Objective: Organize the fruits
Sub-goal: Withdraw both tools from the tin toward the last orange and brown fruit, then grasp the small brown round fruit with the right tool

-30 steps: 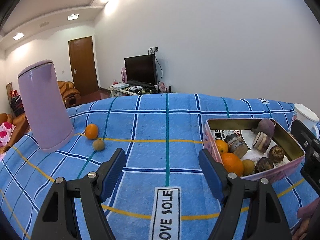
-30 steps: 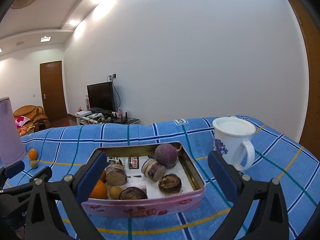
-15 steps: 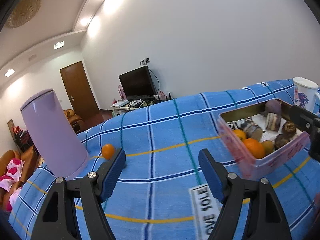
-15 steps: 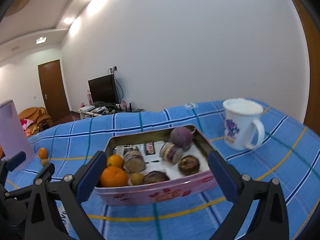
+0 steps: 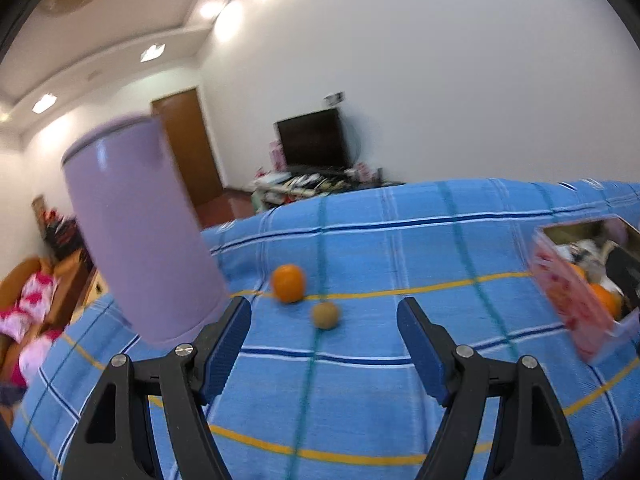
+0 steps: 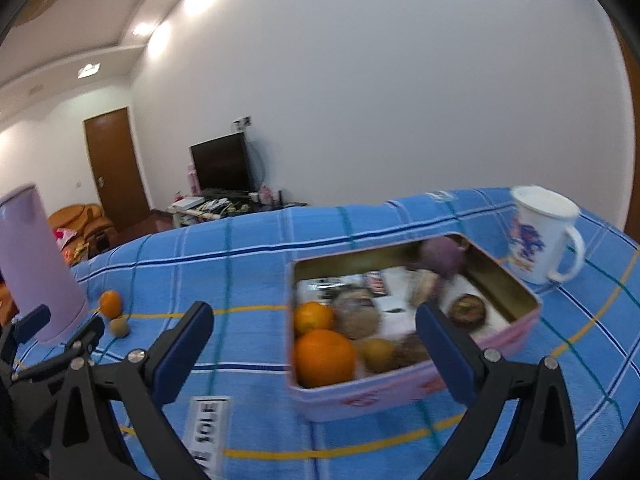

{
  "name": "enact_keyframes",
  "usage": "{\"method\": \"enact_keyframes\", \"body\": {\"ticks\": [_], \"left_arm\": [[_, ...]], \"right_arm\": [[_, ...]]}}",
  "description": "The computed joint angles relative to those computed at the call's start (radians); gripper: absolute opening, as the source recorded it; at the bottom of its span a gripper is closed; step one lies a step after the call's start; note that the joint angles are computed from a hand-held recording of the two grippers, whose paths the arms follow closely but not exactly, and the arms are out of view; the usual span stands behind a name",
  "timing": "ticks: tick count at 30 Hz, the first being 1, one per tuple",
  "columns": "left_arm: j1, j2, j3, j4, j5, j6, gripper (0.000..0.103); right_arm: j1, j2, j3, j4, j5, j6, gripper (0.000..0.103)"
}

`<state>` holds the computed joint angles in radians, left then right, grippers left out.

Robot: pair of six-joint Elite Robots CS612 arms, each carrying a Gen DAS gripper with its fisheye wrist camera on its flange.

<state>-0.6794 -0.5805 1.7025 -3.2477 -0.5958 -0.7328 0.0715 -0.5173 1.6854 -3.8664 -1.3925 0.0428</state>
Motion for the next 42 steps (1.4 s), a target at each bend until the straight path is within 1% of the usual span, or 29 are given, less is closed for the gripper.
{"method": "enact_keyframes", "body": {"ticks": [2, 3, 4, 5, 6, 9, 12, 14, 17, 19, 21, 22, 25, 27, 28, 29, 30, 33, 35, 36, 38, 39, 41, 42], "left_arm": [[0.019, -0.018, 0.018, 0.049, -0.030, -0.093, 0.077], [0.034, -0.032, 0.032, 0.097, -0.054, -0.173, 0.077], [0.045, -0.042, 0.039, 0.139, -0.071, -0.230, 0.076], [0.053, -0.049, 0.045, 0.168, -0.081, -0.270, 0.076], [0.064, -0.060, 0.052, 0.223, -0.096, -0.332, 0.077], [0.087, -0.080, 0.064, 0.344, -0.125, -0.452, 0.076], [0.104, -0.092, 0.074, 0.400, -0.150, -0.508, 0.077], [0.109, -0.097, 0.079, 0.418, -0.153, -0.527, 0.077], [0.117, -0.101, 0.080, 0.463, -0.144, -0.560, 0.077], [0.121, -0.101, 0.078, 0.477, -0.147, -0.559, 0.077], [0.124, -0.101, 0.079, 0.481, -0.148, -0.555, 0.077], [0.125, -0.102, 0.079, 0.486, -0.148, -0.554, 0.077], [0.127, -0.105, 0.079, 0.499, -0.143, -0.562, 0.077], [0.129, -0.107, 0.081, 0.497, -0.146, -0.562, 0.077], [0.129, -0.107, 0.082, 0.490, -0.147, -0.557, 0.077], [0.129, -0.106, 0.083, 0.481, -0.146, -0.551, 0.077], [0.129, -0.107, 0.085, 0.475, -0.144, -0.545, 0.077], [0.126, -0.105, 0.088, 0.452, -0.138, -0.522, 0.077], [0.123, -0.100, 0.088, 0.417, -0.134, -0.494, 0.077], [0.121, -0.097, 0.089, 0.395, -0.128, -0.477, 0.077], [0.115, -0.091, 0.086, 0.364, -0.118, -0.444, 0.077], [0.112, -0.085, 0.086, 0.321, -0.118, -0.408, 0.077], [0.107, -0.079, 0.084, 0.272, -0.113, -0.367, 0.077], [0.103, -0.072, 0.084, 0.222, -0.118, -0.330, 0.077]], "right_arm": [[0.018, 0.003, -0.013, 0.020, 0.008, -0.021, 0.103], [0.023, 0.004, -0.018, 0.028, 0.011, -0.027, 0.103], [0.030, 0.005, -0.026, 0.042, 0.021, -0.038, 0.103], [0.037, 0.007, -0.034, 0.056, 0.033, -0.050, 0.103], [0.043, 0.008, -0.042, 0.069, 0.042, -0.061, 0.103], [0.064, 0.011, -0.072, 0.138, 0.069, -0.115, 0.103], [0.087, 0.017, -0.106, 0.215, 0.088, -0.160, 0.102], [0.103, 0.023, -0.139, 0.288, 0.110, -0.204, 0.091], [0.125, 0.031, -0.185, 0.405, 0.138, -0.270, 0.080], [0.137, 0.038, -0.217, 0.482, 0.157, -0.300, 0.077], [0.146, 0.044, -0.243, 0.543, 0.172, -0.323, 0.072], [0.153, 0.048, -0.257, 0.574, 0.174, -0.341, 0.066], [0.175, 0.059, -0.300, 0.677, 0.143, -0.394, 0.058], [0.186, 0.065, -0.328, 0.749, 0.129, -0.419, 0.054], [0.191, 0.067, -0.335, 0.767, 0.114, -0.427, 0.049], [0.193, 0.069, -0.339, 0.776, 0.108, -0.433, 0.038], [0.193, 0.069, -0.336, 0.769, 0.114, -0.437, 0.030], [0.189, 0.064, -0.318, 0.745, 0.110, -0.436, 0.030], [0.178, 0.058, -0.295, 0.695, 0.121, -0.408, 0.030], [0.170, 0.054, -0.276, 0.649, 0.125, -0.393, 0.030], [0.155, 0.047, -0.231, 0.522, 0.100, -0.371, 0.030], [0.147, 0.045, -0.213, 0.472, 0.097, -0.362, 0.030], [0.131, 0.043, -0.181, 0.365, 0.081, -0.336, 0.030], [0.122, 0.045, -0.169, 0.311, 0.076, -0.317, 0.030]]}}
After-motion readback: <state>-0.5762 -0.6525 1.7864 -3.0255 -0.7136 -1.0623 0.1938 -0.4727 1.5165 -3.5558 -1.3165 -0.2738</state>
